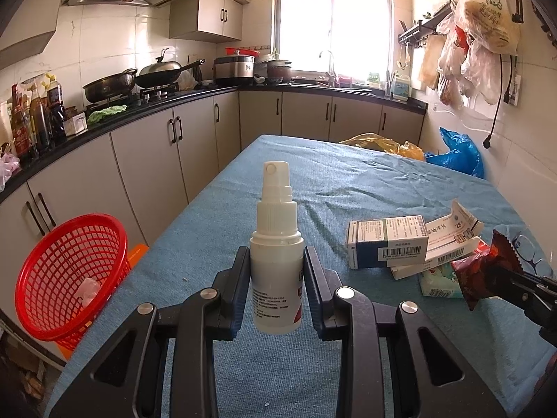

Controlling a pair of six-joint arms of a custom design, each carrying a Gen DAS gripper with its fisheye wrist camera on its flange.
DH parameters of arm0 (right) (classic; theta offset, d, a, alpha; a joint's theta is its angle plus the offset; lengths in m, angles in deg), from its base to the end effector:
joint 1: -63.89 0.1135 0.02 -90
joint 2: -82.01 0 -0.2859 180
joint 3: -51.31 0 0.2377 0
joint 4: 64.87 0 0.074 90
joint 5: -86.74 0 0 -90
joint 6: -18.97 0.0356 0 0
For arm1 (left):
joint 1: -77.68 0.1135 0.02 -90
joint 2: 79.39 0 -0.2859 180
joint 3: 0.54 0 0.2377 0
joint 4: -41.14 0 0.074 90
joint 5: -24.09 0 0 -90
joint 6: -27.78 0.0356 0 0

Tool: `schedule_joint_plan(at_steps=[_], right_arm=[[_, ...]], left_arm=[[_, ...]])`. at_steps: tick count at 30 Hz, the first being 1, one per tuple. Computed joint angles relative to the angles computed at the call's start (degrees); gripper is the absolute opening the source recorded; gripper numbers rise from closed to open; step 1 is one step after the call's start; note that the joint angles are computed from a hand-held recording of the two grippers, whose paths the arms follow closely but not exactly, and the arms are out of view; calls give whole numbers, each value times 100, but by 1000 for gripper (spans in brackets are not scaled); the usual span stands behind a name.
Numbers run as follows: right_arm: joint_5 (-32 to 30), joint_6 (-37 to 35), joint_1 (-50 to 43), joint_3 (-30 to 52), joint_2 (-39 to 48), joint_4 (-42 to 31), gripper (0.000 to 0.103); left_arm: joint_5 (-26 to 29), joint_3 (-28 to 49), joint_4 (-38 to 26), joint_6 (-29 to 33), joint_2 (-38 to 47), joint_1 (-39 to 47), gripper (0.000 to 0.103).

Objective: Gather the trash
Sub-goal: 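Lift the white spray bottle and red snack bag above the table, then carry the spray bottle and snack bag over the red basket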

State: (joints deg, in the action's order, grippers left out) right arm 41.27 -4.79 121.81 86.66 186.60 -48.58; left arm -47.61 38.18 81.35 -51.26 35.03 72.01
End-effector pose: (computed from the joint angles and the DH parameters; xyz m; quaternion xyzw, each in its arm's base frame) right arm 0.1466 0.1868 0.0886 0.1837 0.8664 0.0916 0.4551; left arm 0.2822 -0.0392 0.0809 0.1990 0.8579 -0.1203 0.4582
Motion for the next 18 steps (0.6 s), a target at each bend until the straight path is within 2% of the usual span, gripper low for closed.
schedule_joint_plan(at_steps=[10,18], right_arm=[[219,136,22,5,-88,-196,29],[396,532,224,-78,-310,-355,29]], left_arm=[[199,-15,-322,-7,-207,156,29],[589,-197,-916,213,-788,552,29]])
